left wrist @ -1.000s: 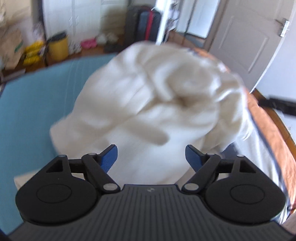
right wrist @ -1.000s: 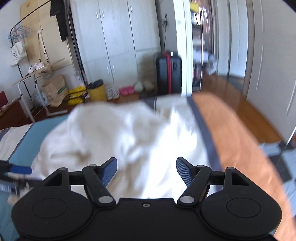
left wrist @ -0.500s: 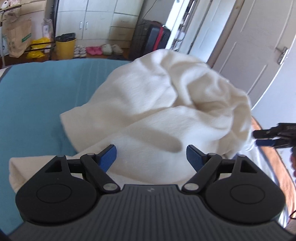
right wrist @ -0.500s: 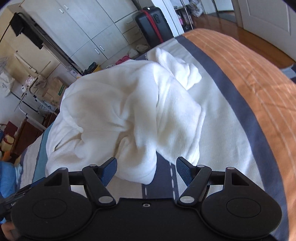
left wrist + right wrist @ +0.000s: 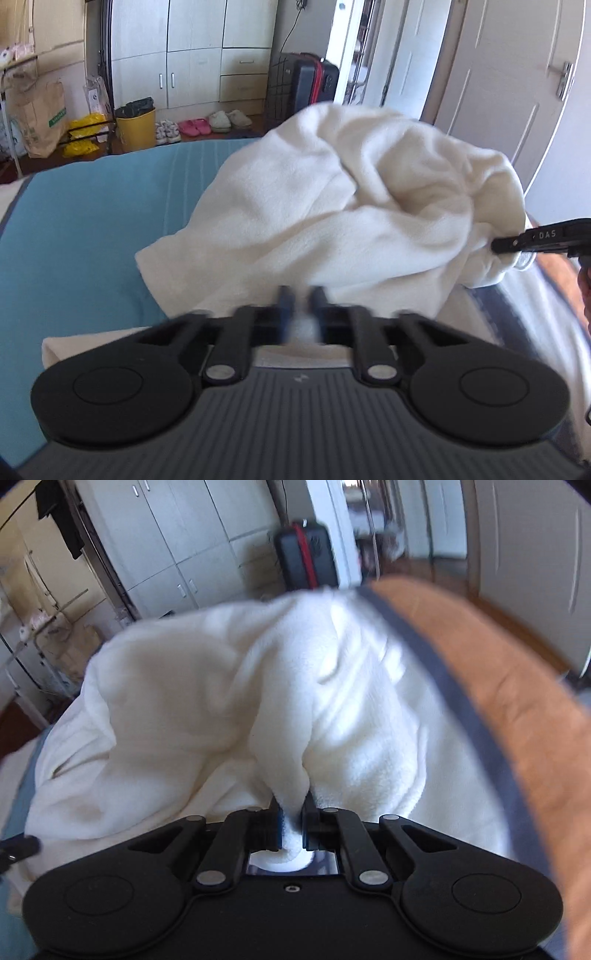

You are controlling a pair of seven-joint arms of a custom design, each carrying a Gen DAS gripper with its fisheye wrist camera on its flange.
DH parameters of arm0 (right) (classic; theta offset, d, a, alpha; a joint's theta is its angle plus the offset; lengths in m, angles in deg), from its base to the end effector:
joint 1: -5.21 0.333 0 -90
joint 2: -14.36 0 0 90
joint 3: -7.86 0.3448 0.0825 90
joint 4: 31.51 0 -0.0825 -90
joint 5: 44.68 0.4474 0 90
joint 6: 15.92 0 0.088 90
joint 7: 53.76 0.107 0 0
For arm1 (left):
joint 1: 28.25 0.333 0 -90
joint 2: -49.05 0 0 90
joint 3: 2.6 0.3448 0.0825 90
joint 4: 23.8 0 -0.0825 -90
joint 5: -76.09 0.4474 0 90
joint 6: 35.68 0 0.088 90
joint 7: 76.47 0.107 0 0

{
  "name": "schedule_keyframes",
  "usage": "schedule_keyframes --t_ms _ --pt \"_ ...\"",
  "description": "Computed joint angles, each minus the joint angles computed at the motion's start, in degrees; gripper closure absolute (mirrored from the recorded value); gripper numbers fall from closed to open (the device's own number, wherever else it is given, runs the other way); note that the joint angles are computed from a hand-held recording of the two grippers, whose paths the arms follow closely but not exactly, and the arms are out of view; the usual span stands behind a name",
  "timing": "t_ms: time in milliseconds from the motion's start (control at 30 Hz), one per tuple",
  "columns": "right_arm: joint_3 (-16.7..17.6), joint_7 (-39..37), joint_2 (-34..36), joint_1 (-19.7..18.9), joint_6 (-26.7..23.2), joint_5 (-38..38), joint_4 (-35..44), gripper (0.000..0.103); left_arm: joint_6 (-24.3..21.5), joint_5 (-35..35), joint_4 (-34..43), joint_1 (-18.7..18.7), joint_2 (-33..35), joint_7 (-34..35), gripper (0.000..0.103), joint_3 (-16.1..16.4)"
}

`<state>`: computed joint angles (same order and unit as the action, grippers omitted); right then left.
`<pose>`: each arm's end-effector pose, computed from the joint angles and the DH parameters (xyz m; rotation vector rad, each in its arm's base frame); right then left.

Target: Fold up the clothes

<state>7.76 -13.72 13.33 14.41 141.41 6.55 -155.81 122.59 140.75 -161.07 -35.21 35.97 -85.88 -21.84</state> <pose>0.6174 0.0673 0.4509 -1.9125 1.4186 -0.3230 0.4660 -0.2755 0.4353 -1.9540 1.4409 -0.8744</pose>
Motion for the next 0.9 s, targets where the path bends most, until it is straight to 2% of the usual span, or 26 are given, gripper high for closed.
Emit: schedule_keyframes --t_ms 33,100,133,167,233,267,300,367,400,467,533,567,600,667,733,767,833,900 --pt "-0.2 0.2 -1.8 -0.3 0.7 -0.2 -0.7 0.094 -0.1 0.6 -0.5 0.1 -1.0 -0.9 0.102 -0.2" --pt "-1.8 -0.2 -6.0 -0.9 -0.1 0.7 -2.4 0.094 0.6 0.4 -1.4 -0.2 -2.9 -0.6 0.102 -0.3" --pt "-2.4 -0.6 -8.0 -1.0 1.0 -0.2 -3.6 0.094 1.7 -0.2 -1.8 -0.3 -3.7 0.0 0.102 -0.3" --pt "-2.8 -0.9 -9.9 -1.0 3.2 -2.0 -5.1 0.094 2.9 -0.8 -2.2 -0.3 -4.5 0.6 0.102 -0.3" --pt "-1.9 3.9 -11.5 -3.1 7.6 -12.2 -7.7 0.094 6.4 -4.4 -3.1 -0.8 -5.5 3.8 0.102 0.1" --pt "-1.2 7.7 -11.5 -5.1 6.5 -18.6 -8.2 0.094 8.5 -5.8 -3.5 -0.9 -5.7 5.1 0.102 0.2" --pt "-0.9 10.9 -11.0 -6.8 2.8 -24.2 -7.7 0.094 9.8 -6.6 -3.6 -0.7 -5.6 6.0 0.1 -0.2" --pt "-2.3 16.0 -8.7 -7.3 -6.0 -31.8 -5.6 0.092 9.3 -7.2 -2.8 0.2 -4.4 8.1 0.099 -2.0" --pt "-1.6 18.4 -7.8 -8.3 -6.7 -34.2 -5.3 0.089 8.2 -7.8 -2.1 0.4 -3.6 10.0 0.097 -2.8" --pt "-1.4 23.8 -6.5 -8.4 -4.3 -40.4 -5.8 0.084 5.1 -9.2 -0.7 0.1 -1.6 14.0 0.088 -3.7" --pt "-1.9 26.4 -6.4 -7.9 -1.1 -42.5 -5.9 0.071 4.5 -8.8 -0.3 0.1 -0.4 13.9 0.061 -3.8" --pt "-2.5 25.5 -6.3 -7.1 0.9 -41.0 -5.6 0.071 4.4 -8.4 -0.2 0.1 0.2 13.4 0.055 -3.6" --pt "-3.9 21.3 -6.6 -5.5 2.9 -35.9 -5.3 0.07 4.4 -8.0 -0.1 0.1 0.6 12.5 0.05 -3.5" --pt "-7.6 6.9 -8.4 -0.2 6.6 -19.6 -5.8 0.068 4.4 -7.1 -0.1 0.3 1.3 9.8 0.045 -3.0" --pt "-10.9 -7.5 -10.4 5.0 8.0 -5.2 -5.9 0.061 4.9 -5.8 0.1 0.5 2.1 6.8 0.037 -2.4" --pt "-12.2 -14.0 -11.1 6.8 6.5 0.3 -5.7 0.061 5.9 -4.7 0.2 0.8 2.6 4.8 0.036 -2.0" --pt "-13.3 -21.7 -10.7 7.6 -1.2 4.8 -4.3 0.058 8.8 -2.3 0.4 1.3 3.7 1.0 0.033 -1.0" --pt "-13.3 -23.2 -9.2 6.2 -14.5 1.3 -2.1 0.052 12.5 0.0 0.9 1.8 5.2 -1.7 0.033 0.0"
